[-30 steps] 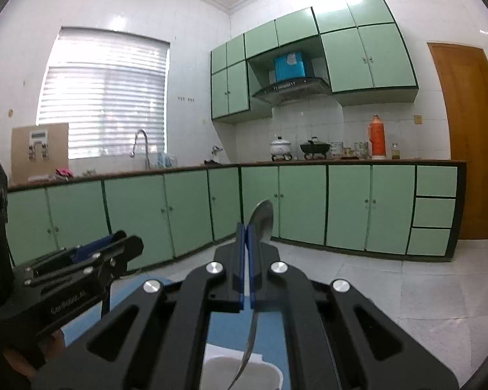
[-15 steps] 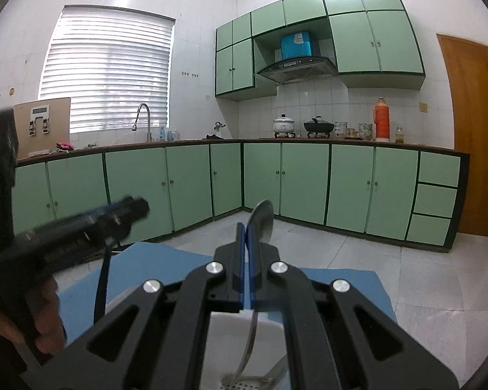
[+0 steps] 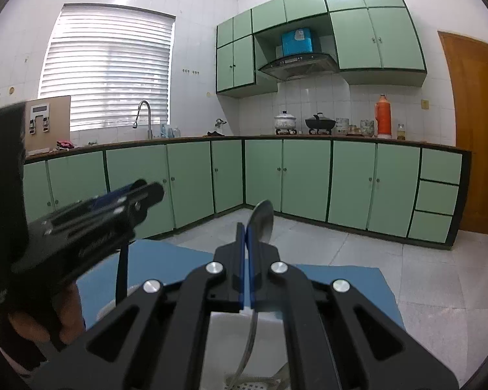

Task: Organize utensils
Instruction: 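Lower both spoons over the white holder and open both tools, then withdraw both tools back toward the remaining chopsticks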

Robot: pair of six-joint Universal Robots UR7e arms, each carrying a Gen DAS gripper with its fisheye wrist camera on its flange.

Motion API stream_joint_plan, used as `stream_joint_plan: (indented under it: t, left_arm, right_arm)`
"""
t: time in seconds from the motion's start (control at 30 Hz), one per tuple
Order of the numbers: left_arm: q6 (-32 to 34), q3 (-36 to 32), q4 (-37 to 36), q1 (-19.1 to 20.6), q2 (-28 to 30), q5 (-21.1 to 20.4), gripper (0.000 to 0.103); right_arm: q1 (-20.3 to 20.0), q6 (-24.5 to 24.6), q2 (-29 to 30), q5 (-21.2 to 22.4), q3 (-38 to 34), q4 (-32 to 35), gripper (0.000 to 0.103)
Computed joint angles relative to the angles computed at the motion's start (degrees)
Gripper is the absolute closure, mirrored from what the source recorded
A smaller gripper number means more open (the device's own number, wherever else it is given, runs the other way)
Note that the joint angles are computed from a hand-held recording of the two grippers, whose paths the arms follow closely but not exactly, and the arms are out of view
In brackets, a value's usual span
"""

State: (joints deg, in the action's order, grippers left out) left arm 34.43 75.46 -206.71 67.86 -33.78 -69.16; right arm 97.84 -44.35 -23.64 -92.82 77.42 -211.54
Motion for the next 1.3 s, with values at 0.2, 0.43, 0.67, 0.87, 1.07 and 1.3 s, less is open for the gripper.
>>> stream_joint_plan:
  t: [0.2, 0.43, 0.67, 0.87, 1.07, 1.3]
  left_arm:
    - [-2.98, 3.46, 2.85, 0.46, -2.43, -1.03, 0.068]
    - [-5.46, 6.67, 4.62, 0.79, -4.91, -1.01, 0.053]
    - [-9.52, 11.01, 4.58, 0.65, -7.83, -0.68, 0.039]
    - [-11.75, 15.88, 2.66, 0.1, -10.33, 0.77, 0.032]
    - [-11.79, 22.93, 0.03, -1.38, -13.6, 4.34, 0.018]
    - [-13.25, 32.1, -3.67, -2.97, -17.09, 8.65, 0.009]
  right_arm:
    - [-0.02, 0.24, -0.57, -0.77, 1.77, 0.52, 0.102]
    - [-0.16, 0.99, -1.75, -1.66, 4.64, 0.97, 0.097]
    - [-0.17, 0.92, -3.35, -0.63, 9.04, -3.33, 0.059]
    - [-0.52, 2.03, -6.42, 0.7, 14.95, -7.03, 0.054]
    - [-1.02, 2.07, -9.64, 0.4, 22.03, -12.65, 0.036]
    - [-2.0, 3.29, -12.02, -2.44, 30.25, -20.17, 0.011]
